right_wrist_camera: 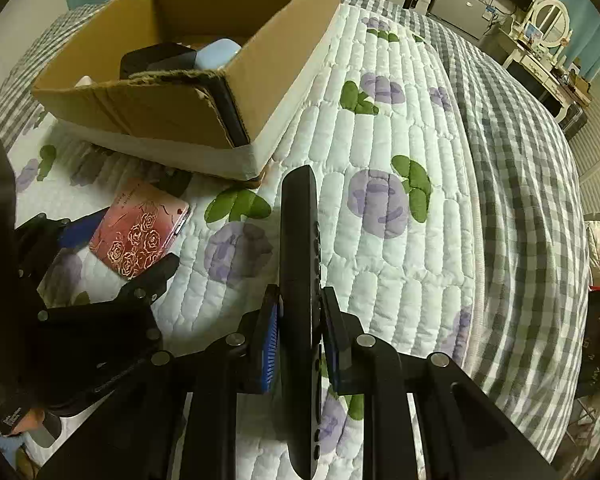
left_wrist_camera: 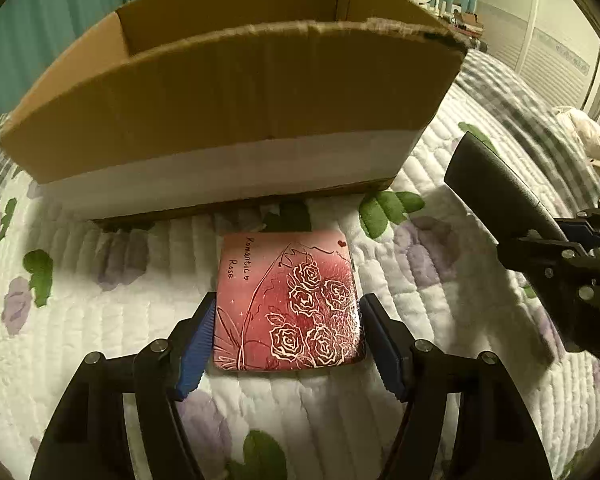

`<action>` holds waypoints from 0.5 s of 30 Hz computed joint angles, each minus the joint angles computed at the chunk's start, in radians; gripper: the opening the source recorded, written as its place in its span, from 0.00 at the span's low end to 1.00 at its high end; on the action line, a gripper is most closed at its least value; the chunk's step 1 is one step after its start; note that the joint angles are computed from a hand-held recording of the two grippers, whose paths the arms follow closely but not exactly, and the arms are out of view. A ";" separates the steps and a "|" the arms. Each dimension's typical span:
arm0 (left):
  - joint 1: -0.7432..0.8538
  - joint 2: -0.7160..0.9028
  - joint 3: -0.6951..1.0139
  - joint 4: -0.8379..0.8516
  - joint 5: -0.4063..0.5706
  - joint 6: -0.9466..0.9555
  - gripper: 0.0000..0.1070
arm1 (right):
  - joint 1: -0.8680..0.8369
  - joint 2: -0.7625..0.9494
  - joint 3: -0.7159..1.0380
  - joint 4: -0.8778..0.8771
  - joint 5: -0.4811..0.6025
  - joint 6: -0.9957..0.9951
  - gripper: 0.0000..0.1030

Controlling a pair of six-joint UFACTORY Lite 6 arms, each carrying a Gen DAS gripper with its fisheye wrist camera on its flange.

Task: Organize rigid objects
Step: 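Lift both items over the box and open both tools to drop them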

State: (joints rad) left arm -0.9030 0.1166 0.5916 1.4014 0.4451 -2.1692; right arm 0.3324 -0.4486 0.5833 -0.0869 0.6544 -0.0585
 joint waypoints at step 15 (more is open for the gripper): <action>-0.213 -0.596 -0.083 -0.412 0.431 0.390 0.66 | 0.189 -0.213 0.264 -0.069 0.334 0.203 0.18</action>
State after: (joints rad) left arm -1.1161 -0.4796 0.5087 0.9899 0.8757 -1.7789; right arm 0.5213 -0.6620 0.8476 -0.1564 0.9880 0.1441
